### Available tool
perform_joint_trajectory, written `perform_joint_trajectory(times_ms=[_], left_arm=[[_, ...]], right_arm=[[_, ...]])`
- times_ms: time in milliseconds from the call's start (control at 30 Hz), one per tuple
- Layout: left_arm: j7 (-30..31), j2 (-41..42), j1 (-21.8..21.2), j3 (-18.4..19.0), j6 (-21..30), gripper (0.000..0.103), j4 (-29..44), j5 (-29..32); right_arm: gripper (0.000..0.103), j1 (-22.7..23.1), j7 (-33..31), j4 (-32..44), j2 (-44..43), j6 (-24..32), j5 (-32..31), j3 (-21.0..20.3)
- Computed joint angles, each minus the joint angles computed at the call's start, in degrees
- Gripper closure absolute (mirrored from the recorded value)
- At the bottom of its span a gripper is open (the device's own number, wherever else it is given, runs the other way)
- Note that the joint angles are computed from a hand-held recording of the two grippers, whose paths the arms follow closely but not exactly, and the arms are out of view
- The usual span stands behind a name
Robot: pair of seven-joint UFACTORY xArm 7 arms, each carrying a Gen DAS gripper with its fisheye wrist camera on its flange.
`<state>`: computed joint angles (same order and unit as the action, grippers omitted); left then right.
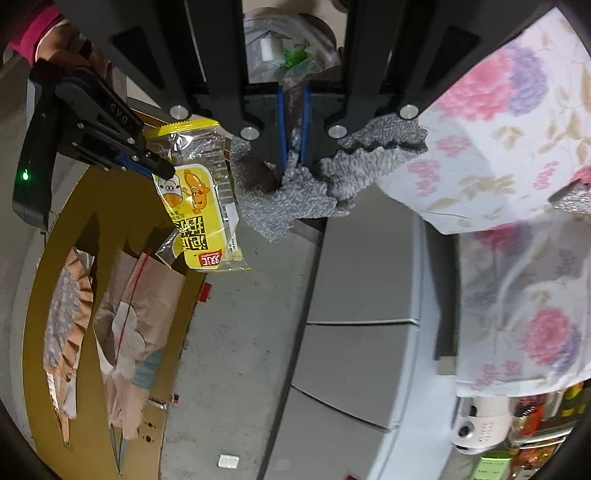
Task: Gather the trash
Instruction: 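Carry the sock and wrapper to the bin and release both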
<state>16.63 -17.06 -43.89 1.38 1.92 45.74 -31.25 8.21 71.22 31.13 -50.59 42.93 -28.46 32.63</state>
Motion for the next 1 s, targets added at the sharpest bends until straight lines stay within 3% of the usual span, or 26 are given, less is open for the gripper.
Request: perform_joint_trajectory(times_ms=[100,233,467,533,633,867,1000], left_arm=[[0.69,3.95,-1.16,-0.30,-0.11,0.099,1.89,-0.91],[6.51,9.83,-2.63,0.29,2.91,0.099,5.87,-7.01],[8.19,17.89,1.98,-3.63,9.65,0.098,11.92,-8.37],[7.15,19.63,3.36,-4.88,10.96,0.090,13.41,-7.09],[5.13,20.98,5.29,-6.68,11.63,0.046,14.41,-5.15],[2.72,19.08,10.64,-10.62,11.88,0.042,12.91,-4.00],[-2.82,13.24,14.42,-11.97,9.30,0.035,7.85,2.19]], right_arm=[[0.096,1.19,-0.07,-2.82,-0.66,0.84,0.62,-0.44],[0.096,3.58,-0.09,-7.44,0.49,-1.53,2.63,-3.08],[0.091,6.74,-1.23,-14.03,6.32,-10.03,8.62,-9.71],[0.083,7.52,-2.24,-15.65,8.28,-13.09,11.12,-12.29],[0.066,7.09,-2.58,-16.55,9.78,-14.75,13.24,-13.22],[0.064,4.06,0.32,-15.13,6.18,-10.26,12.88,-10.62],[0.064,1.45,2.27,-12.43,0.84,-6.13,8.81,-7.19]])
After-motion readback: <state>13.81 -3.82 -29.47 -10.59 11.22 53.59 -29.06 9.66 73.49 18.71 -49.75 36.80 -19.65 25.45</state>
